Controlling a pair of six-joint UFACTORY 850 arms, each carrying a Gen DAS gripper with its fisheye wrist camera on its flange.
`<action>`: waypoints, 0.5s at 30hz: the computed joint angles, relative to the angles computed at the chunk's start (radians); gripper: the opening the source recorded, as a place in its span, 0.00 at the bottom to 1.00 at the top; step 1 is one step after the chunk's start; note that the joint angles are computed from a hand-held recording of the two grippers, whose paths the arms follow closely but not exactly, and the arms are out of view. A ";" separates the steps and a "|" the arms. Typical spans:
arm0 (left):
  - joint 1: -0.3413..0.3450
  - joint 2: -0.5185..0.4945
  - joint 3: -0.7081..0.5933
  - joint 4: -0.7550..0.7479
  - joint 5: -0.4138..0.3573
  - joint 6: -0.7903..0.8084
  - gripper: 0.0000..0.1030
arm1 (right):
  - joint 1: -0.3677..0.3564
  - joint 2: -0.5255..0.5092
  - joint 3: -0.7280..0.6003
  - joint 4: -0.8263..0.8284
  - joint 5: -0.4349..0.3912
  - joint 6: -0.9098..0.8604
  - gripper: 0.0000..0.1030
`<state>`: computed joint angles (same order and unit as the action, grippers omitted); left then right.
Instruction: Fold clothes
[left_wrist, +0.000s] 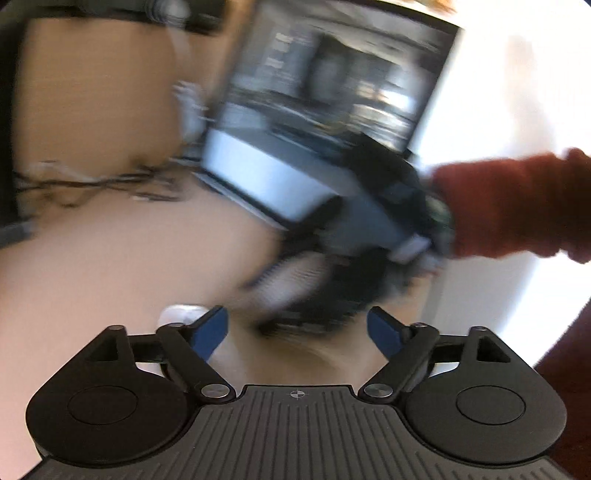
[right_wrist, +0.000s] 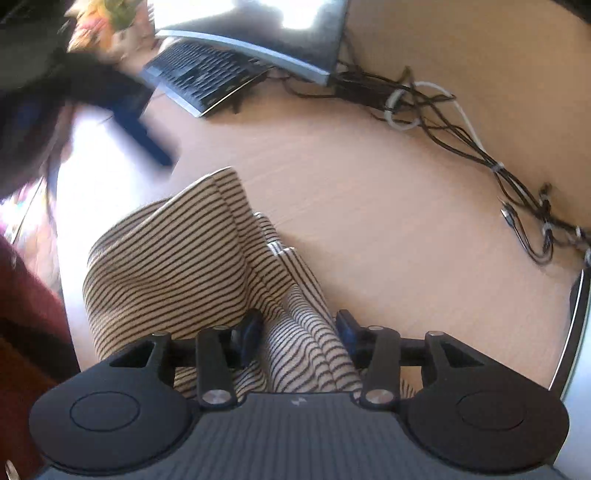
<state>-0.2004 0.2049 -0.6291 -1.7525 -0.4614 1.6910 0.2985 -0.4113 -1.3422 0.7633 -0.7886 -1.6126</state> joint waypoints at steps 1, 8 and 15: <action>-0.024 -0.028 -0.013 0.026 0.018 -0.019 0.90 | 0.001 0.008 0.008 0.009 0.015 0.026 0.44; -0.033 -0.153 -0.071 0.203 0.063 -0.225 0.87 | -0.002 0.235 0.205 0.271 0.279 -0.024 0.47; 0.013 -0.177 -0.067 0.135 -0.026 -0.195 0.87 | 0.010 0.457 0.457 0.620 0.466 -0.174 0.32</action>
<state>-0.1877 0.0276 -0.6963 -1.6176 -0.4878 1.4958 0.3085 0.0458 -0.8857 1.3837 -0.3229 -1.7866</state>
